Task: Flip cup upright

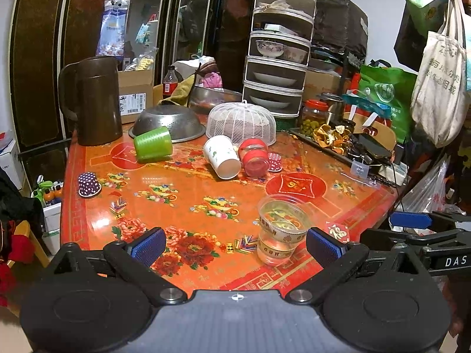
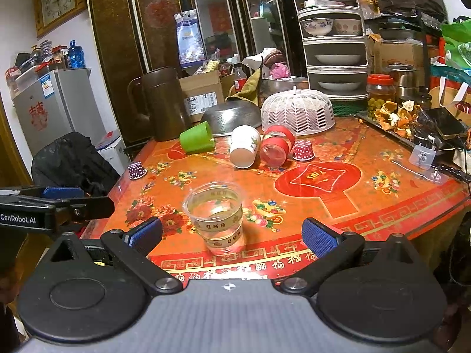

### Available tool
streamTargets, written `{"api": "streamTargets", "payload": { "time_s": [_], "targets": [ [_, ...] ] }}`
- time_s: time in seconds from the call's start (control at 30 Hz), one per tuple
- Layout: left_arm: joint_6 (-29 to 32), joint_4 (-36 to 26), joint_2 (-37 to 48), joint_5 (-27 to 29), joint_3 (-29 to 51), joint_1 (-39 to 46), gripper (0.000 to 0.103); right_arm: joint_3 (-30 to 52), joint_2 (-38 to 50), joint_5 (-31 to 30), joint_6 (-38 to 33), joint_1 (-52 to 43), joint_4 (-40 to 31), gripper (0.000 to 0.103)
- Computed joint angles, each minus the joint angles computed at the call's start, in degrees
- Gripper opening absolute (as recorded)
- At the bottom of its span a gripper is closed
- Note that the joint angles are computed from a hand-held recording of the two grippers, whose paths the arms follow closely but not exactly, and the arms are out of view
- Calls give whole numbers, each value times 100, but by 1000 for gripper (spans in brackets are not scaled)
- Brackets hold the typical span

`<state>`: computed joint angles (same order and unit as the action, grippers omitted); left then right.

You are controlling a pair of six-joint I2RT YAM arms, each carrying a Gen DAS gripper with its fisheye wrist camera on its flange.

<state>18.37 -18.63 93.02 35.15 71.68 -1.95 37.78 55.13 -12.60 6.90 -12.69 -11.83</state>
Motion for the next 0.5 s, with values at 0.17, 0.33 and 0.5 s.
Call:
{"api": "streamTargets", "payload": {
  "time_s": [0.17, 0.33, 0.5],
  "targets": [
    [11, -26, 7, 13, 8, -4, 102, 16, 30, -24, -15, -49, -17, 102],
    [7, -64, 38, 12, 44, -6, 102, 8, 34, -43, -28, -46, -5, 102],
    [12, -67, 52, 20, 54, -4, 102, 10, 37, -26, -22, -30, -9, 102]
  ]
}}
